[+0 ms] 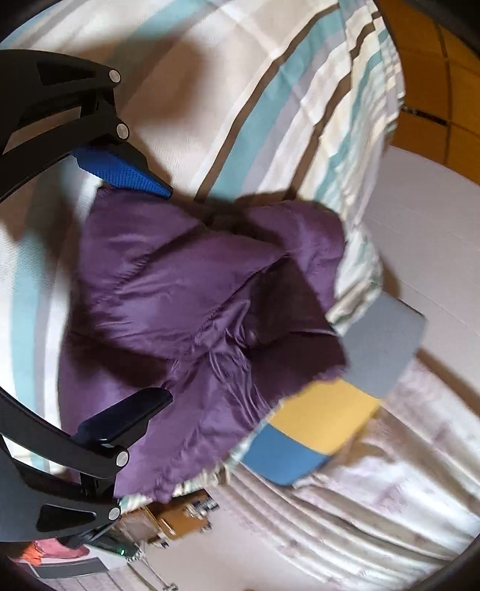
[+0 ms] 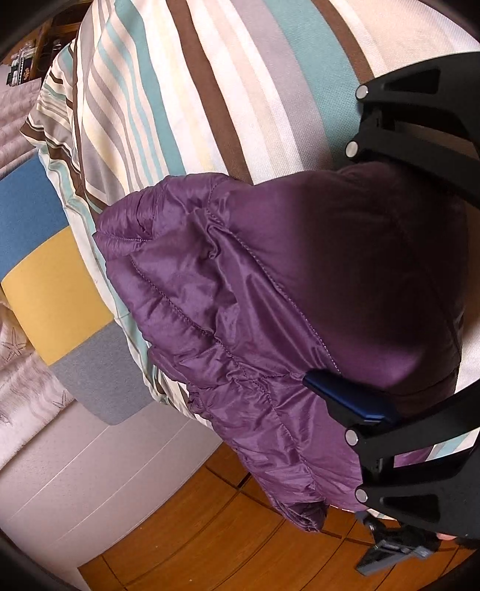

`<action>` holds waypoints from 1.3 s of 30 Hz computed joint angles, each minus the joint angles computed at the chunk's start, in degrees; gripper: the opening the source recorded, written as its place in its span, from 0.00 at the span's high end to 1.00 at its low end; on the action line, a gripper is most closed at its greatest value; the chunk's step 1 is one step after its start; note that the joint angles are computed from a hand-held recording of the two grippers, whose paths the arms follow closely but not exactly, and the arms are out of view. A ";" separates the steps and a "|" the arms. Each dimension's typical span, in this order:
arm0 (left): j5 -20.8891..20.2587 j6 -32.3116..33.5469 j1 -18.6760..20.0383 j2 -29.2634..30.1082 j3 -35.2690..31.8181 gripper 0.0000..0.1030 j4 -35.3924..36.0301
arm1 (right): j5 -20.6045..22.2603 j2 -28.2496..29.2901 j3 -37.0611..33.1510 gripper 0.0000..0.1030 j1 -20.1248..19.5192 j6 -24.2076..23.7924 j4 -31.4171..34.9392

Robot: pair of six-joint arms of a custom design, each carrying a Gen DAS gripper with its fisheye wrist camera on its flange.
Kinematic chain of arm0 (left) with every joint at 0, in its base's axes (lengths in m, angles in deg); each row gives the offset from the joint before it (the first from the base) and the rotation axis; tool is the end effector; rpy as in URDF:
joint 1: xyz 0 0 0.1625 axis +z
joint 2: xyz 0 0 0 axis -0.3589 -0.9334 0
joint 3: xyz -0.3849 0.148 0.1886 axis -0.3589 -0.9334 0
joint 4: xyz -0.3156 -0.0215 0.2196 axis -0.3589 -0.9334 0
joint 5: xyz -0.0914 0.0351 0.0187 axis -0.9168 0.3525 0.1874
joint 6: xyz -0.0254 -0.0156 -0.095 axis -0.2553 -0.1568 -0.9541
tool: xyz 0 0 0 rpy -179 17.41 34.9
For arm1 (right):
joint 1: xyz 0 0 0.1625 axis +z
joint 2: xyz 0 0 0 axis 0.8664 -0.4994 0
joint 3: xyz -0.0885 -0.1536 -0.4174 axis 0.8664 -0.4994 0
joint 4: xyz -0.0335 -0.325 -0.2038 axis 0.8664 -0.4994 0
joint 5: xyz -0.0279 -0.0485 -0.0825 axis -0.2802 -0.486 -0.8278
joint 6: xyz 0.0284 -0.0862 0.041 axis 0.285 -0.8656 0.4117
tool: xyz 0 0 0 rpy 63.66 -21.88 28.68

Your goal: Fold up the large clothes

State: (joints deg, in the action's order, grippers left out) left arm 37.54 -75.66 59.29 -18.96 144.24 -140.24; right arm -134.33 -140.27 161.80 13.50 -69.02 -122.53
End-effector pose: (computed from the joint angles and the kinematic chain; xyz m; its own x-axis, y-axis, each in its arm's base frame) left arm -0.2298 -0.4500 0.1011 -0.9554 -0.1448 -0.2574 0.1195 0.6074 -0.7853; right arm -0.0016 -0.4937 0.2982 -0.9775 0.0003 0.2109 -0.1459 0.7209 -0.6775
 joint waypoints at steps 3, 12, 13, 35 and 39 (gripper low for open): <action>-1.04 -1.51 2.59 -0.79 -3.99 0.09 8.02 | -0.98 0.37 -0.55 0.30 0.96 0.69 0.33; -7.67 0.82 1.92 -2.44 -3.16 0.58 12.27 | 3.75 -3.66 0.72 0.64 -0.06 0.01 8.66; -7.64 0.47 1.41 -2.69 -2.39 0.58 12.26 | 3.93 -4.29 1.11 0.64 -0.23 -0.22 9.24; -9.62 -16.87 -15.41 -7.52 15.03 0.58 15.19 | 8.32 -30.01 13.18 0.64 -10.38 -14.78 30.09; -8.61 -19.52 -17.73 -8.28 16.47 0.49 16.84 | 6.38 -29.29 12.93 0.49 -8.65 -12.82 29.77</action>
